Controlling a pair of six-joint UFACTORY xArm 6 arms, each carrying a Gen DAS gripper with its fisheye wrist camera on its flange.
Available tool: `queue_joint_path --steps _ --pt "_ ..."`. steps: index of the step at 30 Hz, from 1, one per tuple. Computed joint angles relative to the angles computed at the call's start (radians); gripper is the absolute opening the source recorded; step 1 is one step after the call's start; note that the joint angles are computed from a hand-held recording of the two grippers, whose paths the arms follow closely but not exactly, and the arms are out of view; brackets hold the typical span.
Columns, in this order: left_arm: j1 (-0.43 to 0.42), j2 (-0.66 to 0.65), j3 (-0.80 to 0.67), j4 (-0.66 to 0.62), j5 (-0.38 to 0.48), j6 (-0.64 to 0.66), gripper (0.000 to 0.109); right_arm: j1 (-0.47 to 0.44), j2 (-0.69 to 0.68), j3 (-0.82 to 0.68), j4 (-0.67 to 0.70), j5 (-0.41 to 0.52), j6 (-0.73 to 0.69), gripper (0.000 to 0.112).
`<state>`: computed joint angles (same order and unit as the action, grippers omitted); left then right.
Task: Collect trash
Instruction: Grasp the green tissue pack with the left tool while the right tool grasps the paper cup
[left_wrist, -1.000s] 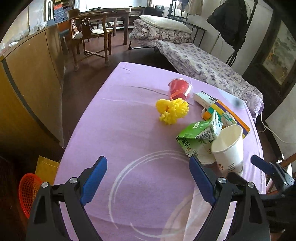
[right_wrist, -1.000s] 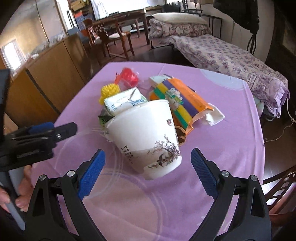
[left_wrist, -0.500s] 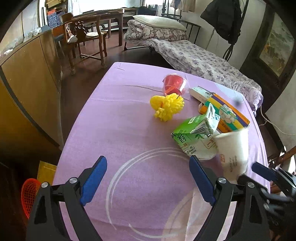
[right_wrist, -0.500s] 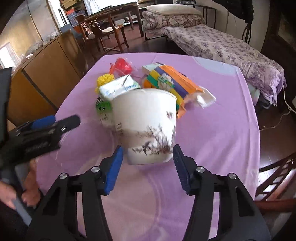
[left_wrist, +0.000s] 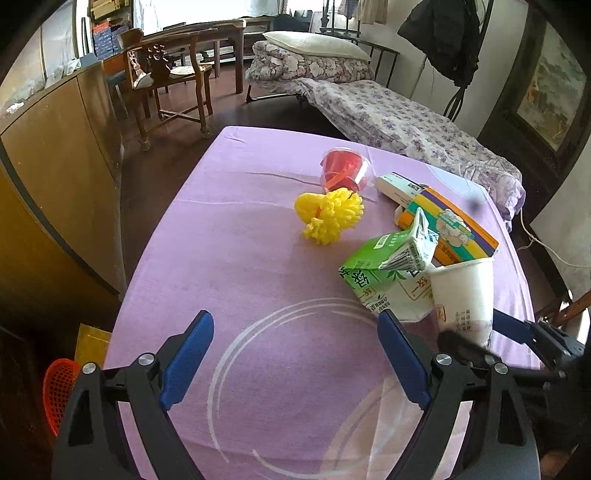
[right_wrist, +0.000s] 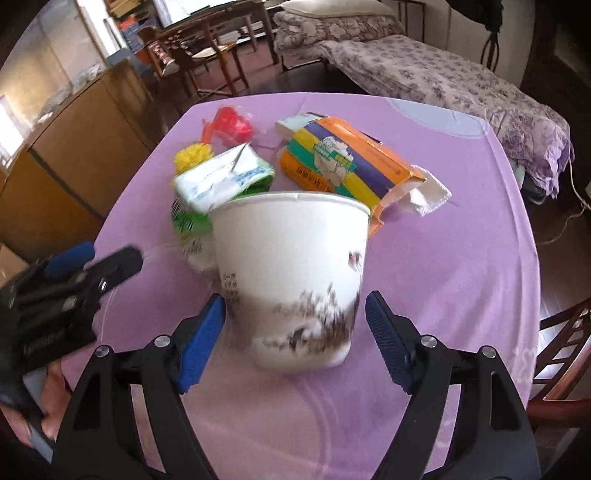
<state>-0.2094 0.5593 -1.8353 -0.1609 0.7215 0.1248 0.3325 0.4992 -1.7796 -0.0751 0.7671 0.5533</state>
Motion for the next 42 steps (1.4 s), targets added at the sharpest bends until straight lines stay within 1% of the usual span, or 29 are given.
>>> queue_joint_path --steps 4,7,12,14,18,24,29,34,37,38,40,42 --pt "0.002 0.008 -0.016 -0.014 0.015 0.000 0.088 -0.004 0.007 0.001 0.015 -0.014 0.010 0.074" --pt "0.003 0.005 -0.008 -0.013 0.003 0.003 0.088 0.003 -0.030 0.033 -0.025 -0.007 0.037 0.074" --pt "0.001 0.008 -0.012 -0.035 -0.003 0.023 0.088 0.002 -0.206 0.240 -0.061 -0.086 0.101 0.074" --pt "-0.005 0.018 -0.025 -0.039 -0.005 0.033 0.088 -0.004 -0.230 0.276 -0.043 -0.086 0.112 0.074" --pt "-0.026 0.059 -0.077 -0.034 -0.007 0.063 0.088 -0.014 -0.200 0.241 -0.008 -0.024 0.101 0.075" --pt "-0.047 0.148 -0.210 -0.061 0.073 0.084 0.087 -0.014 -0.185 0.234 0.007 -0.023 0.088 0.076" --pt "-0.070 0.179 -0.241 -0.033 0.069 0.084 0.087 -0.021 -0.189 0.247 0.017 -0.046 0.081 0.076" --pt "-0.082 0.231 -0.312 -0.037 0.092 0.081 0.087 -0.023 -0.180 0.234 0.031 -0.027 0.072 0.076" --pt "-0.089 0.261 -0.357 -0.038 0.107 0.086 0.087 -0.023 -0.178 0.232 0.035 -0.028 0.070 0.079" --pt "-0.090 0.270 -0.371 -0.044 0.116 0.090 0.085 -0.023 -0.178 0.232 0.036 -0.030 0.070 0.080" --pt "-0.091 0.283 -0.396 -0.074 0.145 0.117 0.069 -0.022 -0.178 0.234 0.037 -0.034 0.071 0.081" --pt "-0.095 0.276 -0.390 -0.098 0.143 0.140 0.059 -0.022 -0.177 0.234 0.047 -0.037 0.062 0.081"
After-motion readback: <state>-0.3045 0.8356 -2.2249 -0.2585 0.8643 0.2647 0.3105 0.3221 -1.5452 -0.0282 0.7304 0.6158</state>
